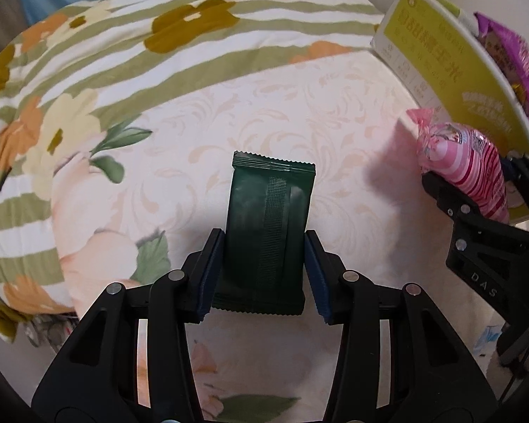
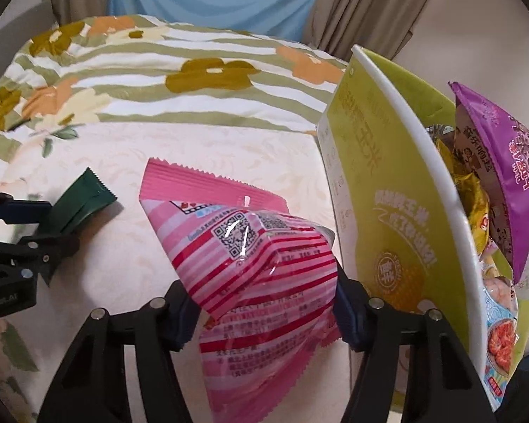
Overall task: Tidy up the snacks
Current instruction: 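Grasp the dark green packet with left tool while right tool grasps pink striped packet, then lower the green and pink packets into the green box and open both tools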
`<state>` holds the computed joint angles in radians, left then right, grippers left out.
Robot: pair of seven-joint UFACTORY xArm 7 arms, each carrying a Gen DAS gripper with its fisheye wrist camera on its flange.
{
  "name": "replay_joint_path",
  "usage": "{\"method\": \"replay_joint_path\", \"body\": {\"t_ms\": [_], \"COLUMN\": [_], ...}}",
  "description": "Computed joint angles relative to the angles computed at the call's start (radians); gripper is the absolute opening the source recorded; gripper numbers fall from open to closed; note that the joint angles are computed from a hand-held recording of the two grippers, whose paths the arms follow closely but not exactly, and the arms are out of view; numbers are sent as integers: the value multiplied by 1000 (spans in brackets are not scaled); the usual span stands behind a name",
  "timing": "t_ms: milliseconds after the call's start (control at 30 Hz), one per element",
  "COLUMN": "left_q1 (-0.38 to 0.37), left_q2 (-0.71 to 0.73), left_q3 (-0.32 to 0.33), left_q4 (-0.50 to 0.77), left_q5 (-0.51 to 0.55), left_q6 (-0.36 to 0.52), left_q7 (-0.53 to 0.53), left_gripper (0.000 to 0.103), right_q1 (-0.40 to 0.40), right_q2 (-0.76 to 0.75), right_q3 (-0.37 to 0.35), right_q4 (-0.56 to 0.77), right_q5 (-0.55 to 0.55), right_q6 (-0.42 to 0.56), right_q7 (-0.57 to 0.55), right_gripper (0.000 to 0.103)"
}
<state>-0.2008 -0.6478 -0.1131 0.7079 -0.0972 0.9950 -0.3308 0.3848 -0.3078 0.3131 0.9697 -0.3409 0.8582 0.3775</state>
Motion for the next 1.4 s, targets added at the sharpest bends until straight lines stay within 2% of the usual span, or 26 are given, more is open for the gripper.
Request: {"method": "replay_joint_path", "body": {"t_ms": [267, 467, 633, 867, 933, 1067, 1167, 1300, 1367, 1400], "left_q1": [0, -8, -24, -67, -100, -217, -321, -435, -510, -542], "left_q2": [-57, 10, 130, 442, 570, 794, 938, 1074, 1164, 1196], "left_q3": [-19, -76, -158, -338, -386, -403, -376, -318, -279, -258], "left_q4": [120, 309, 484, 807, 925, 1144, 1304, 1485, 1637, 1697], "left_q5": [3, 34, 76, 280, 376, 516, 581, 613, 630, 638], "left_q6": [49, 74, 66, 62, 88, 156, 221, 305, 414, 461], "left_q7": [-40, -73, -160, -417, -504, -615, -656, -675, -658, -651], "left_gripper": [41, 41, 41, 41, 41, 41, 41, 42, 50, 68], "right_q1": [25, 8, -48, -133, -156, -194, -221, -260, -281, -291], "right_q2": [-103, -212, -277, -319, -300, -241, -196, -145, -125, -116], "right_q3": [-39, -97, -157, -315, -357, -439, -478, -506, -511, -510], "right_q4": [41, 100, 130, 141, 158, 212, 253, 295, 311, 317], "right_q5": [158, 299, 352, 422, 444, 502, 542, 589, 614, 627], "right_q6": [2, 56, 104, 138, 148, 174, 194, 219, 236, 244], "right_q7": [-62, -131, -208, -439, -512, -650, -739, -831, -861, -871], "right_gripper": [59, 59, 59, 59, 59, 59, 59, 59, 59, 59]}}
